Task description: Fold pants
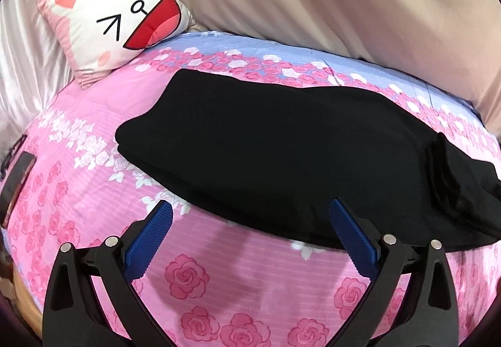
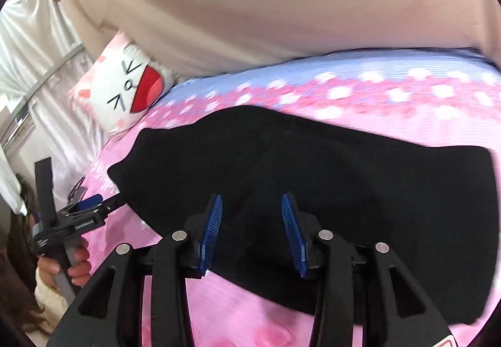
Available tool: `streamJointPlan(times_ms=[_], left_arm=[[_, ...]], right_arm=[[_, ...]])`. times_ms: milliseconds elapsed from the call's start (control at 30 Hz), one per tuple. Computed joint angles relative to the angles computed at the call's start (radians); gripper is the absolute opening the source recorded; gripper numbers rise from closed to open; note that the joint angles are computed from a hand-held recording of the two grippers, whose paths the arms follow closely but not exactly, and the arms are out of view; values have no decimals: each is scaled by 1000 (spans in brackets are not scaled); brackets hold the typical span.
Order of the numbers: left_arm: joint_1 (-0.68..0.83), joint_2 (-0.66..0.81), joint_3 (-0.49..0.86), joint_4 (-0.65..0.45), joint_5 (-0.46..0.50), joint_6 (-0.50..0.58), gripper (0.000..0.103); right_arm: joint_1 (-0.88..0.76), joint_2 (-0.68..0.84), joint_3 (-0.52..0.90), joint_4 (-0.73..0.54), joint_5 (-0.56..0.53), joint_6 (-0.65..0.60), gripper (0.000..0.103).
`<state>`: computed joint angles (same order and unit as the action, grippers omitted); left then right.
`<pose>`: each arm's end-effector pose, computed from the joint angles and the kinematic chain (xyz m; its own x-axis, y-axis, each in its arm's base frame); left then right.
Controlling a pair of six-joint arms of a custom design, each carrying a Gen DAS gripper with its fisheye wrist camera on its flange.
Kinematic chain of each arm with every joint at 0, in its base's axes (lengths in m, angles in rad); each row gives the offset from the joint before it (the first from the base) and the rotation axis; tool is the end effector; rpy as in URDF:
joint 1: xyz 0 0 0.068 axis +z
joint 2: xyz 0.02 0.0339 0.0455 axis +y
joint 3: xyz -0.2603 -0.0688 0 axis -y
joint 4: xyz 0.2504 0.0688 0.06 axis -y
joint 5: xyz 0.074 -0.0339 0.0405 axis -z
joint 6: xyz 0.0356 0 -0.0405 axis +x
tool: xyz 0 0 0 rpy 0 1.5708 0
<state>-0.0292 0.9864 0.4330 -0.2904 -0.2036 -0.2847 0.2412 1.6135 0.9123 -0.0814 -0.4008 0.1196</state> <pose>0.1934 0.0016 0.1687 -0.6871 -0.2551 -0.6803 -0.3112 0.9494 -0.0417 0.3238 0.0940 0.1826 -0.7381 -0.0684 -0.6712 -0.4034 0.8422 0.3577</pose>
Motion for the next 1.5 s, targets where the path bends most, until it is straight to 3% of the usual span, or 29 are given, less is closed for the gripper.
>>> streamJointPlan(times_ms=[67,100,200,267,367,433,500,533,600,667,733,867,933,1000,1167,1267,1300,1333,1400,1500], left_arm=[[-1,33,9,20,13,-8,98],[-9,60,20,35,20,-16,98],[-19,103,48,42,49,-44,98],[23,90,55,28,89,-53,98],[243,38,47,-4,247,-32,98],[451,103,68,12,374,-9,98],[593,250,123,61,410,-19,98],[620,308,147,82,422,-18,98],[637,419,213,72,454,-26,98],[629,472,238,94,509,-37,98],[560,483,249,112,406,-64,98],[504,504,259,130,365,-71,98],[473,496,248,141,318,-92,98],[457,488,238,144,313,-99,98],[455,448,221,122,308,-73,98],[456,434,215,113,274,-41,98],[458,437,215,116,268,-27,98],[460,442,216,119,268,-13,98],[463,470,227,127,267,-1,98],[458,500,228,165,253,-1,98]], right_arm=[[-11,-4,17,-39,38,-12,26],[-3,12,32,-42,50,-14,12],[30,129,101,-57,21,-37,9],[78,221,143,-67,103,-39,9],[59,154,91,-58,65,-41,13],[45,85,41,-36,97,-49,16],[8,17,-4,-32,124,-67,23],[-28,-19,-33,-26,123,-65,36],[-86,-75,-82,-16,130,-52,49],[-144,-126,-126,-12,152,-48,49],[-231,-163,-153,-34,164,-53,49],[-349,-197,-160,-75,118,-40,50],[-282,-210,-146,-82,137,-66,51],[-138,-190,-120,-72,170,-108,64],[186,26,0,-18,317,-220,63],[297,185,74,47,528,-268,51],[296,215,91,56,529,-263,43],[286,227,98,73,501,-248,23],[290,234,141,37,529,-211,19],[297,238,195,16,458,-179,19]])
